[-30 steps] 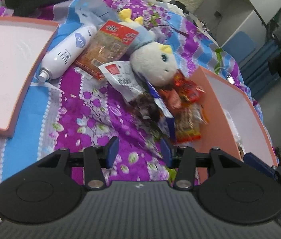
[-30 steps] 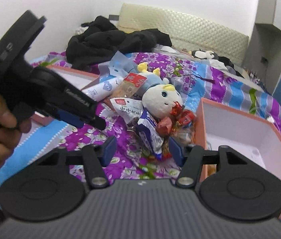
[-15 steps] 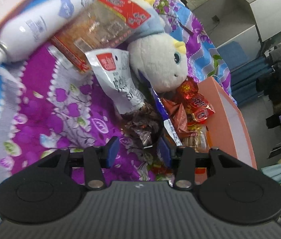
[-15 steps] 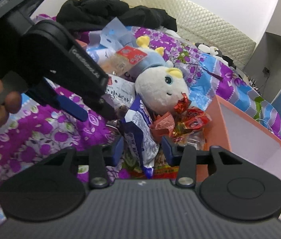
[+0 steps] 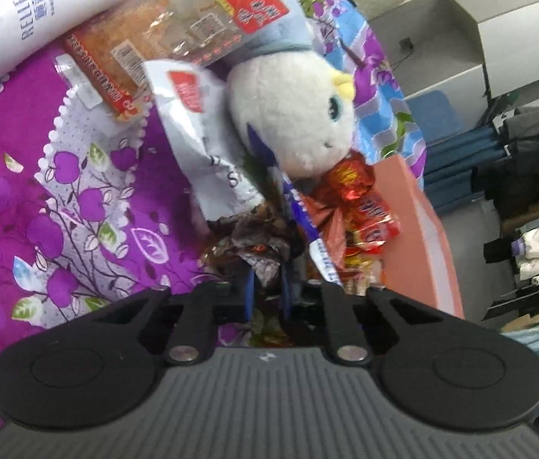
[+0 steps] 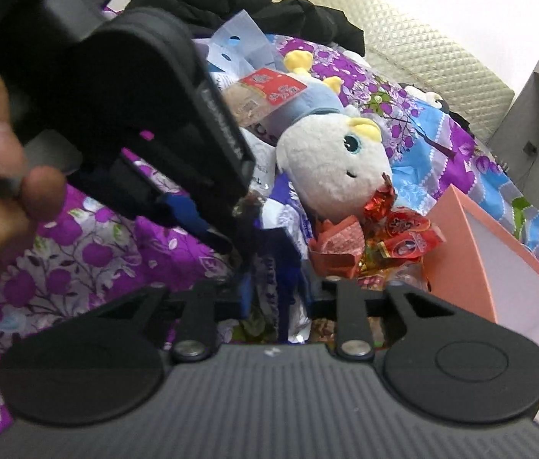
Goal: Organize snacks
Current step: 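Reach both grippers back to the pile and grasp two snack bags, then lift the white jerky bag with the left gripper while the right lifts the blue cabbage bag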
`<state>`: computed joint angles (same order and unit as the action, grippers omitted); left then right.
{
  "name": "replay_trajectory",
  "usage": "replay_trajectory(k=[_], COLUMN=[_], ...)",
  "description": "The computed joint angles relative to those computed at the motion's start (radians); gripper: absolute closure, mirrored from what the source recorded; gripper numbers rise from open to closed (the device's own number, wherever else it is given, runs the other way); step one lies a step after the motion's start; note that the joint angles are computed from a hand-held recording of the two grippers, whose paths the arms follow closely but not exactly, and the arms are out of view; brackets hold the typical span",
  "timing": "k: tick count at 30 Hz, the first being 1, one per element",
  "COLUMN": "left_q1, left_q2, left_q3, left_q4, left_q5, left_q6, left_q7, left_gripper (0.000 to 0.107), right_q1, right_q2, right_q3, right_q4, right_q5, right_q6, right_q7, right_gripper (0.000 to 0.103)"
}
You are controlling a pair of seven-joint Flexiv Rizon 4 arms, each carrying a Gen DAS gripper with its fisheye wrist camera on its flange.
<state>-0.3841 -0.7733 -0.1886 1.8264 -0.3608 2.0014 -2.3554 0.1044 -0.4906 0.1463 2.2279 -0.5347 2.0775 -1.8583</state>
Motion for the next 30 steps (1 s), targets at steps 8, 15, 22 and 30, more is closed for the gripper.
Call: replay_trajectory(k=[8, 15, 22, 30], left_q1=[-0.136, -0.365, -0.558, -0.689], left_q2=[0.096, 0.198, 0.254, 0.285], left_q3=[0.111, 0.24, 0.241, 0.155], left_q4=[0.067, 0.193, 0.289, 0.294], left_q5=[-0.104, -0.326, -0.616, -0.975], left_q6=[-0.014, -0.001, 0.086, 0.176], left_q7=[0.037, 0.098, 0.209, 0.419], left_gripper=[0.105, 0.106, 0.106, 0.106], right_q1=[-0.142, -0.245, -0.283, -0.286], right_q2=[0.053, 0.152, 0.265, 0.337], right_q3=[0.081, 0.072, -0.014, -0.117], right_q4=[0.036, 0.142, 0.27, 0.377], right_q5=[-0.177, -0.397, -0.558, -0.618], right_q6=[-0.001, 0.052, 0.132, 0.184], right_q7=[0.125, 0.267, 0.337, 0.25], right_gripper=[0.082, 0.084, 0.084, 0.084])
